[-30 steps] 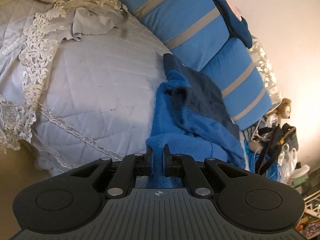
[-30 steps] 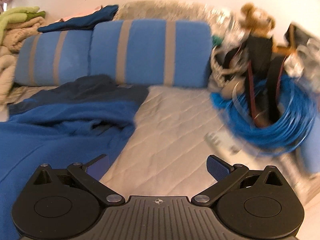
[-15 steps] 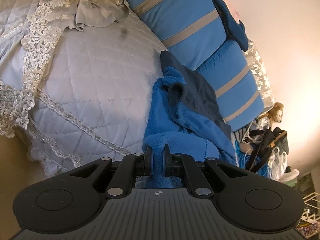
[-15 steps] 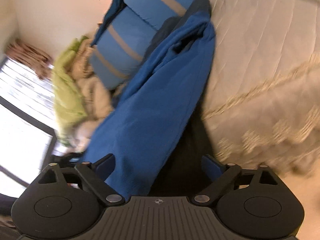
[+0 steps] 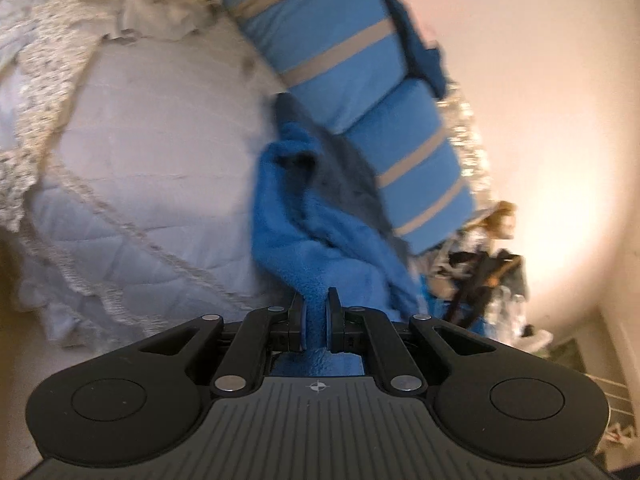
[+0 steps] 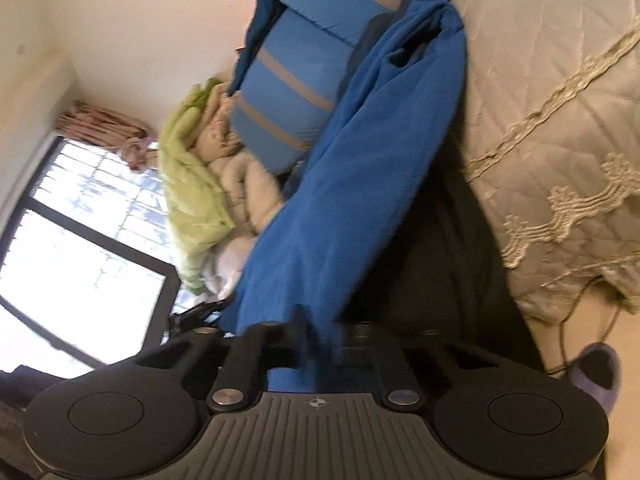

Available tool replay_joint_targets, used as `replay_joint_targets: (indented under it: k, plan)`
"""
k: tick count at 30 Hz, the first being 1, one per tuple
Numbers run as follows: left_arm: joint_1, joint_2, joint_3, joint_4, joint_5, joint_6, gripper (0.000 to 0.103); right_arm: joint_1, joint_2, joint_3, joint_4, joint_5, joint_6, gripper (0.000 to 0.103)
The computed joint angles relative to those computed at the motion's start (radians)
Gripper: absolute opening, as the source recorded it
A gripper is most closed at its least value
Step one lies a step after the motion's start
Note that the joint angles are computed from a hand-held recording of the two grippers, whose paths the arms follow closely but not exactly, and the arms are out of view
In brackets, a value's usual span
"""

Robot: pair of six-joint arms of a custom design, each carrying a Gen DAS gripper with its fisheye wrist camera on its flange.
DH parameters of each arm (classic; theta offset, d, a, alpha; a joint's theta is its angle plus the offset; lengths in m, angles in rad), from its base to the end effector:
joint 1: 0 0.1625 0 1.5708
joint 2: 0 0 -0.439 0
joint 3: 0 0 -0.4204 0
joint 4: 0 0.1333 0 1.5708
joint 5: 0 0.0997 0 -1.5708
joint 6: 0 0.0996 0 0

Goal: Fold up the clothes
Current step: 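Grasp the jacket edge with the right gripper while the left gripper holds its edge, then lift the jacket with both grippers and fold it over onto itself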

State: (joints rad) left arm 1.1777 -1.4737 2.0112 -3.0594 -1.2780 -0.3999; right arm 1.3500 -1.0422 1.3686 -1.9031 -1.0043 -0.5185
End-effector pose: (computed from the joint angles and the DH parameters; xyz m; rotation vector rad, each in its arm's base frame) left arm -0.0569 -0.5602 0.4100 0.2118 -2.6692 1.4203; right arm 0.0246 -0.7432 0.3233 -0.3880 2.5722 -0.2807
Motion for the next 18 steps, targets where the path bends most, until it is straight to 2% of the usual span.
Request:
replay_joint_targets:
  k: [5, 12, 18]
  plan:
    - [-0.032, 0.006, 0.005, -0.079, -0.047, 0.073, 0.008, 0.029, -0.03, -0.016, -0.049, 0.051, -0.044, 0.009]
    - [-0.093, 0.022, -0.004, -0.134, -0.055, 0.178, 0.008, 0.089, -0.041, -0.077, -0.192, 0.103, -0.042, 0.008]
    - [-0.17, -0.019, 0.01, -0.154, -0.044, 0.301, 0.008, 0.109, -0.041, -0.146, -0.111, 0.186, -0.15, 0.008]
